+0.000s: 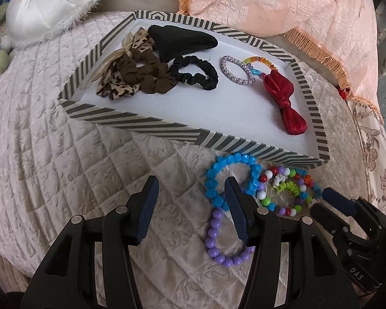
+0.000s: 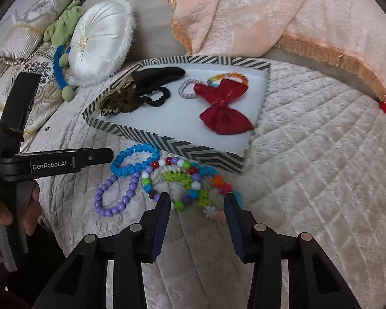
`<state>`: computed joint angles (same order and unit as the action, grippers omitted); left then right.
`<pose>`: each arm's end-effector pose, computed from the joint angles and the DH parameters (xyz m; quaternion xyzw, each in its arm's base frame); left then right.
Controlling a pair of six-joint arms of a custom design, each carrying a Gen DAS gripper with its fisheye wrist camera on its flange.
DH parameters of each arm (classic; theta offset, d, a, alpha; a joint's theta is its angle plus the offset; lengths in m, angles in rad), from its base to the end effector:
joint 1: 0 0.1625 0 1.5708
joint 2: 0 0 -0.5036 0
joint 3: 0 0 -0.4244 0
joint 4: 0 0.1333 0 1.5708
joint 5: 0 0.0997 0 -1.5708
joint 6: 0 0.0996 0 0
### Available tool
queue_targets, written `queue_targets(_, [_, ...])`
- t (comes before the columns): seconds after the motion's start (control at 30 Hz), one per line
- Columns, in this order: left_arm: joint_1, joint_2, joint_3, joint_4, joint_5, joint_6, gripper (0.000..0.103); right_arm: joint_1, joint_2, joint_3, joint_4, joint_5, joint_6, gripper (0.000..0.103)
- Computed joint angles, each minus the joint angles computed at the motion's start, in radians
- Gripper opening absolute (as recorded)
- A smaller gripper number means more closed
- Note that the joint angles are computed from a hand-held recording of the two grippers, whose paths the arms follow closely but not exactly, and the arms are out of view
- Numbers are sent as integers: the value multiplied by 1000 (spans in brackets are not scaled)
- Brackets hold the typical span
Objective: Organize jewelry
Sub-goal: 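Grasp the blue bead bracelet with the left tool while the right tool grasps a multicolour bracelet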
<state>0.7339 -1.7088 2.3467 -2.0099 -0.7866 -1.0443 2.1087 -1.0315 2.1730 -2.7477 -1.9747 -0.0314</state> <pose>-0.1276 -0.3893 0.3198 -0.0575 0.9185 -0.2532 0.2982 0.3566 -0.4139 0.1207 0.2717 -0.9411 0.0670 0.1898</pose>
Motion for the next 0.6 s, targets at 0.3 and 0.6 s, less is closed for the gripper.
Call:
queue_targets(0.3, [40, 67, -13, -45, 4, 51, 53, -32, 48, -29, 6, 42, -3, 27])
queue_targets(0.6, [46, 107, -10, -113, 27, 140, 10, -36, 52, -28, -11, 61, -14, 9])
